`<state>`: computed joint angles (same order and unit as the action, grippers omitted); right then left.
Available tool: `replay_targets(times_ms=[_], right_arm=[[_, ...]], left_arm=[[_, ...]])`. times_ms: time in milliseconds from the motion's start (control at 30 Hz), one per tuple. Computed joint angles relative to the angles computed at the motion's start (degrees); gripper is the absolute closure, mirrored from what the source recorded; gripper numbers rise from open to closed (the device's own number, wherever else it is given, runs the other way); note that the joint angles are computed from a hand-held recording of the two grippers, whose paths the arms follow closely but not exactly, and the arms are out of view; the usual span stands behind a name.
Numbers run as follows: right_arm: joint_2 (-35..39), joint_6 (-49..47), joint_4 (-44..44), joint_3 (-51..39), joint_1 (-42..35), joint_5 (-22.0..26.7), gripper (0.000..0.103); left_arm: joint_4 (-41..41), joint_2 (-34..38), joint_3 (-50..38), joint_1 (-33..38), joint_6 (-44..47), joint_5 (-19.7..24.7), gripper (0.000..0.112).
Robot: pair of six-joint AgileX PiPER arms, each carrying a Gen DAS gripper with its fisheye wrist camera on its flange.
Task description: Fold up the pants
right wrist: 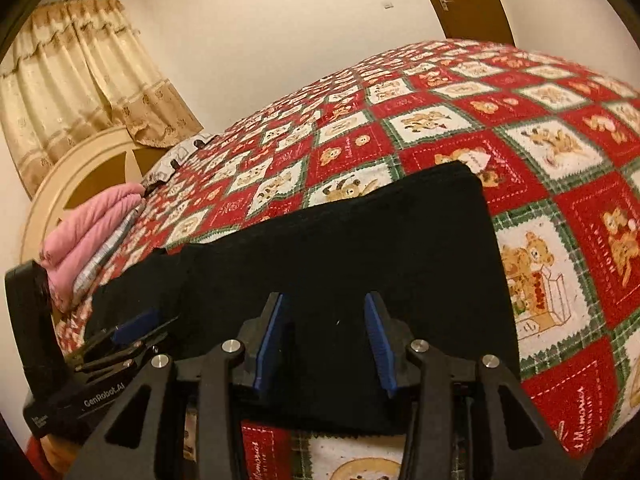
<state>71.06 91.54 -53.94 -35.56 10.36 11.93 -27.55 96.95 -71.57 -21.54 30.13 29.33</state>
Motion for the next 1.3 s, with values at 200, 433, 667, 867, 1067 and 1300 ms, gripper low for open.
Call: replay_targets(times_ms=[200,433,667,867,1067,1300], right_arm=[[-0.2,-12.7,12.7,0.5,-2.7,-3.4,0.058],[0.3,-19.3,20.3,-1.2,-2.1,-0.6,0.057],[0.7,-22.8,22.6,-2.0,-2.2,0.1,0.053],[1.3,-22.1,21.4,-2.6,-1.5,0.5,0.046],[2.8,-12.9,11.0,-4.3,2.1,3.9,0.035],[4.6,-10.2,6.7,-6.4,5.4,8.7,0.027]], left_arm=[[6.1,-0.1,0.2,-1.3,-6.1,-0.5,0.029],[7.3,-0.2,0.3,-1.3,-7.3,-0.1,0.027],[7.5,0.2,-0.1,-1.5,-7.6,0.3,0.018],[6.8,0.1,0.6,-1.7,-6.5,-0.8,0.015],[4.8,0.3,0.9,-1.6,-3.9,-1.3,0.011],[3.3,0.0,1.2,-1.1,-1.3,-1.0,0.010]])
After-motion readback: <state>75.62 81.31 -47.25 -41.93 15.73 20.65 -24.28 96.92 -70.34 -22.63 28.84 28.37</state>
